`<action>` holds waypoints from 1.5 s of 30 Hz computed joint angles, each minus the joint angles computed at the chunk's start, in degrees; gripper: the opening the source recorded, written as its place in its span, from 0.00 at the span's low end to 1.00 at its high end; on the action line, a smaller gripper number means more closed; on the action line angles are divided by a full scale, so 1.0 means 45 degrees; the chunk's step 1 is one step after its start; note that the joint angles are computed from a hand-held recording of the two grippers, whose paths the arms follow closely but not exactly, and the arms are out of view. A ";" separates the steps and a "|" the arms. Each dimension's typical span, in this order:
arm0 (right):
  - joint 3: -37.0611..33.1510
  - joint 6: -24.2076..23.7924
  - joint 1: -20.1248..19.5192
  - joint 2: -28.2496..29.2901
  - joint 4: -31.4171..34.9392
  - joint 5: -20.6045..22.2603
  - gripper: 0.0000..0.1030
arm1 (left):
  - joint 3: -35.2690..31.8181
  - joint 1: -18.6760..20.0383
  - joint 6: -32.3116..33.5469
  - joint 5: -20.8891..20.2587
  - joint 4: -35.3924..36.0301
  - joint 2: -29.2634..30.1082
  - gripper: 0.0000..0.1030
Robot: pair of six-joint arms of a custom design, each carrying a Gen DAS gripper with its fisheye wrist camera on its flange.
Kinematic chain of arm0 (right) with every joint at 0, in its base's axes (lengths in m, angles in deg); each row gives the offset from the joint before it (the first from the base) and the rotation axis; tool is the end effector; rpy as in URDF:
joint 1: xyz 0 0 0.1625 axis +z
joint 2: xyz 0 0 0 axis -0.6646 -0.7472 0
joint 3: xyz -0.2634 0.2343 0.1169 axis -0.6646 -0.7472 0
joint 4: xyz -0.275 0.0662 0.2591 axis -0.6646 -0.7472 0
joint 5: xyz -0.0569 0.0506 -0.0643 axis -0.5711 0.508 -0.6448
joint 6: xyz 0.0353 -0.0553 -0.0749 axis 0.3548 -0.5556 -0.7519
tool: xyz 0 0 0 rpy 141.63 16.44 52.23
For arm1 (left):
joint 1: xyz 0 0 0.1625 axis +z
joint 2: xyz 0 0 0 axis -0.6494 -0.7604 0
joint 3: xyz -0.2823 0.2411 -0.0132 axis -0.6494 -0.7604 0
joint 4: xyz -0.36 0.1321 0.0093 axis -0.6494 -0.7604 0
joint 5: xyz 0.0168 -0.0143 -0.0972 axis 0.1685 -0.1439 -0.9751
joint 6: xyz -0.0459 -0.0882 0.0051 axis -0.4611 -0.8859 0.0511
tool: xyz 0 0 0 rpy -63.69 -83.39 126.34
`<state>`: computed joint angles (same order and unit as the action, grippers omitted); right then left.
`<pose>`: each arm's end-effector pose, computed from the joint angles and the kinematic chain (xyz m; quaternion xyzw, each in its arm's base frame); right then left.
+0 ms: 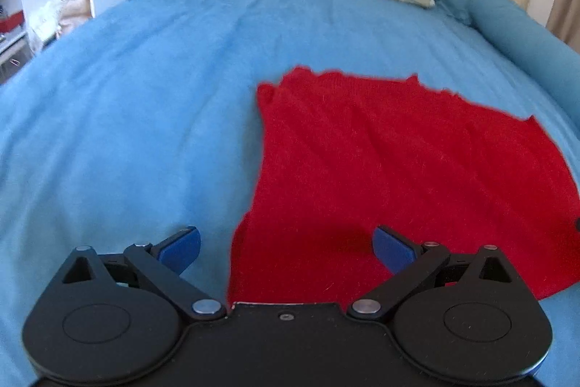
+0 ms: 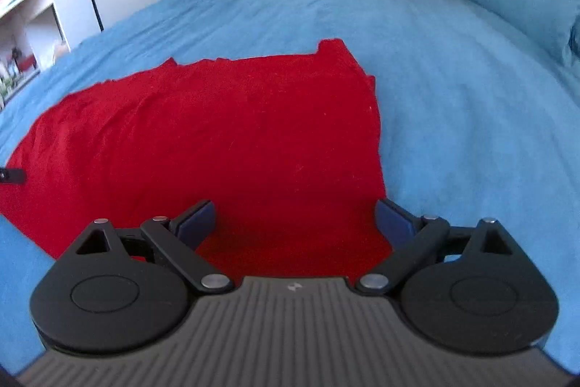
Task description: Fold small clothes
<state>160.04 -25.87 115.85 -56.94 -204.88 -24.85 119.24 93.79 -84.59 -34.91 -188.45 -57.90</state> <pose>-0.0108 -0.4359 0.2619 0.1101 -0.8473 0.4004 0.3312 -0.1451 -0.5285 0.1323 0.2076 0.8926 -0.2990 0.2659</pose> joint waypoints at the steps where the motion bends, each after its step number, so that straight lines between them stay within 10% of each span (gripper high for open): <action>1: 0.0195 0.0144 0.0169 -0.0304 0.0020 -0.0077 1.00 | 0.0177 -0.0069 0.0055 -0.0120 -0.0203 -0.0244 1.00; 7: 0.1352 0.1515 0.1720 -0.2590 0.1017 -0.1415 1.00 | 0.0912 -0.1610 -0.1878 0.1703 0.1030 -0.1225 1.00; 14: 0.2815 0.4375 0.1907 -0.2967 0.0846 -0.2360 1.00 | 0.0465 -0.2262 -0.3999 0.0746 0.1782 -0.0155 1.00; 20: 0.3237 0.5444 0.1088 -0.1683 -0.1138 -0.1422 1.00 | -0.1586 -0.2006 -0.3766 -0.0229 0.1880 0.1894 1.00; 31: 0.2792 0.6202 -0.0435 0.0725 -0.5669 0.0169 1.00 | -0.5192 -0.1291 -0.2823 0.1005 0.3012 0.5133 1.00; 45: 0.2563 0.6885 -0.1157 0.2216 -0.8039 0.1719 0.88 | -0.4700 -0.1483 -0.1613 0.1193 0.2027 0.5245 1.00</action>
<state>171.57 5.11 110.64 -46.97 -241.06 -17.11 98.09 87.11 -91.85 -29.54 -179.33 -34.30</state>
